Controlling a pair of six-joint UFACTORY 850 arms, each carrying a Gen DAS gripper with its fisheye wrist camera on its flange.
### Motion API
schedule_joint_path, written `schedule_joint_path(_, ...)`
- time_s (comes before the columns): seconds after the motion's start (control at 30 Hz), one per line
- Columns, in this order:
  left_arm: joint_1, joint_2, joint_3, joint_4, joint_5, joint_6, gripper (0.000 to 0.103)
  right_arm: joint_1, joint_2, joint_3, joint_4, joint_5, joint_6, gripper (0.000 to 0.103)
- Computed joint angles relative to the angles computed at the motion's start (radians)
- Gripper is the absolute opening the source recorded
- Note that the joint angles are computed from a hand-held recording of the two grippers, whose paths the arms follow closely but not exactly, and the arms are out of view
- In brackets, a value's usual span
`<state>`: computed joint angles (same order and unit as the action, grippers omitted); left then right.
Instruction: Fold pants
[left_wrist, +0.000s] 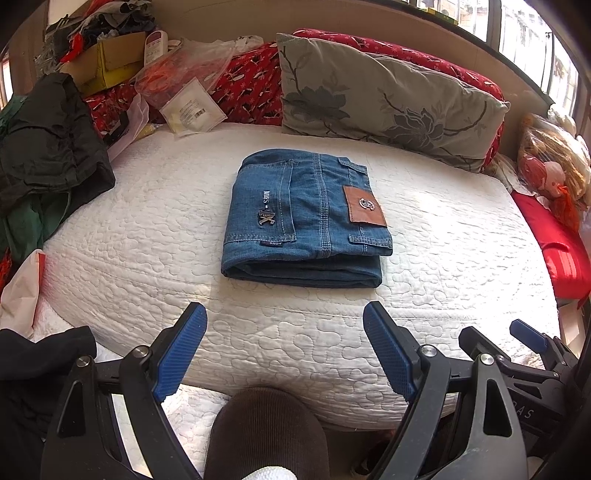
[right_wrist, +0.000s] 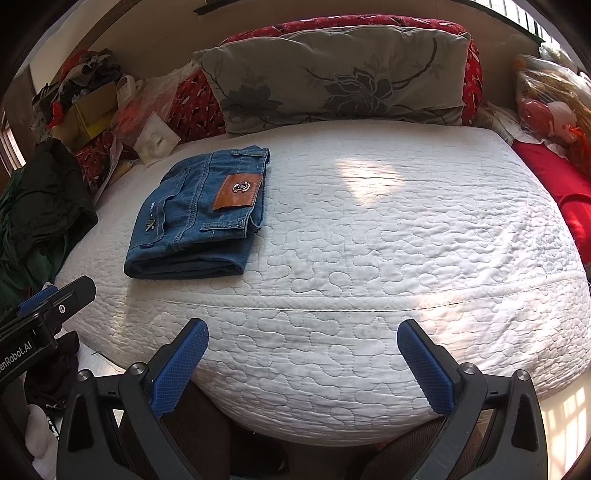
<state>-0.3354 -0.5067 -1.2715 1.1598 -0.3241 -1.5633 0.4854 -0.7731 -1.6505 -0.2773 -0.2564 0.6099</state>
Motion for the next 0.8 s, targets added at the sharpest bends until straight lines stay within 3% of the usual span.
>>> schedule_joint_path(0.5, 0.006, 0.001, 0.004, -0.030, 0.010, 0.034, 0.087, 0.002, 0.001, 0.000, -0.027, -0.006, 0.028, 0.103)
schedule_joint_path(0.8, 0.017, -0.009, -0.013, -0.140, 0.032, 0.143, 0.087, 0.006, -0.003, -0.006, -0.044, -0.018, 0.048, 0.103)
